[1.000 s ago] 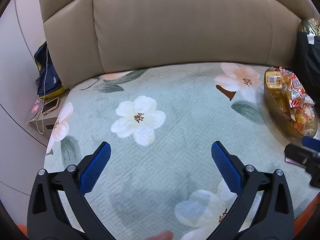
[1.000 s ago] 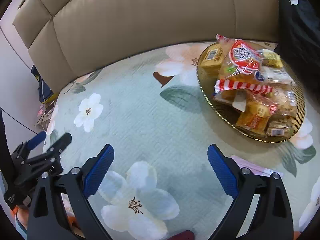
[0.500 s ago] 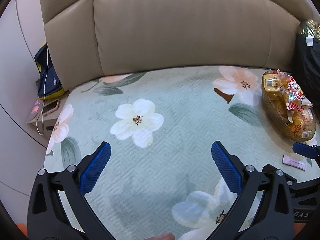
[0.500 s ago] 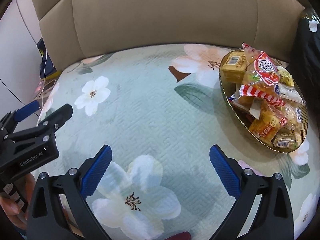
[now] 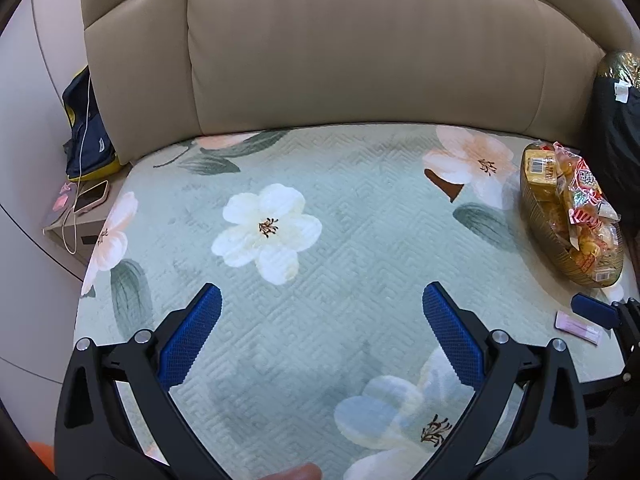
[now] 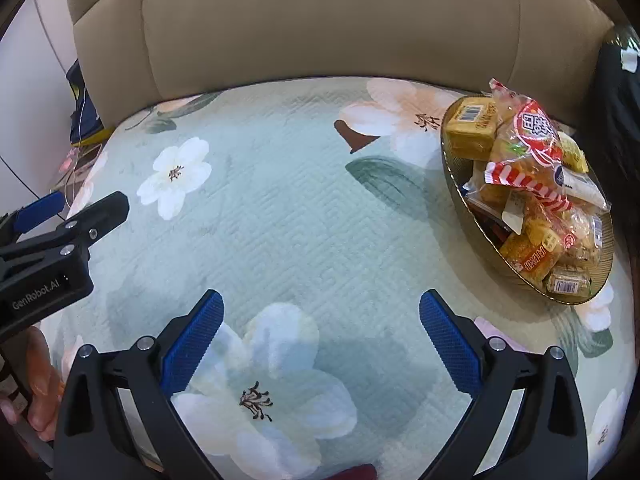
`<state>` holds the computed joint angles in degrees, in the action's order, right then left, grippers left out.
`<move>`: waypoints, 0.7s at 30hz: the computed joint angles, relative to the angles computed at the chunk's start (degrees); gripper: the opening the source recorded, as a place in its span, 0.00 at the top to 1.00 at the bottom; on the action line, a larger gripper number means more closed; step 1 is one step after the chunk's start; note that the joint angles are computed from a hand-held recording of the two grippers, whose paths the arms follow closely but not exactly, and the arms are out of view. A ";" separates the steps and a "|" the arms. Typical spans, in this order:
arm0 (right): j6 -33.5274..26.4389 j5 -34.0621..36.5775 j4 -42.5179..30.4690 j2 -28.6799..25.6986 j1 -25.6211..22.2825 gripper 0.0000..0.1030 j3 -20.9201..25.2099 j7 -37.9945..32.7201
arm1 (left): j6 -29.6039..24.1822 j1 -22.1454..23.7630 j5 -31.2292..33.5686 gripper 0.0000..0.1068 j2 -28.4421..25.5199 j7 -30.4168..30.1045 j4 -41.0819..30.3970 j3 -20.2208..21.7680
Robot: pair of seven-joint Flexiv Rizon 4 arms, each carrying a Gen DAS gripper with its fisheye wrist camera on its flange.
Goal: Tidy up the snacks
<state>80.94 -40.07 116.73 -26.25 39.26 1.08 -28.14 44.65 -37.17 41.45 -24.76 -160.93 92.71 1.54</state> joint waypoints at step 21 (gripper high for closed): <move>-6.37 -19.31 -0.72 0.58 1.22 0.05 -1.03 8.52 | -0.87 0.52 -2.83 0.06 -1.48 3.29 -0.17 0.15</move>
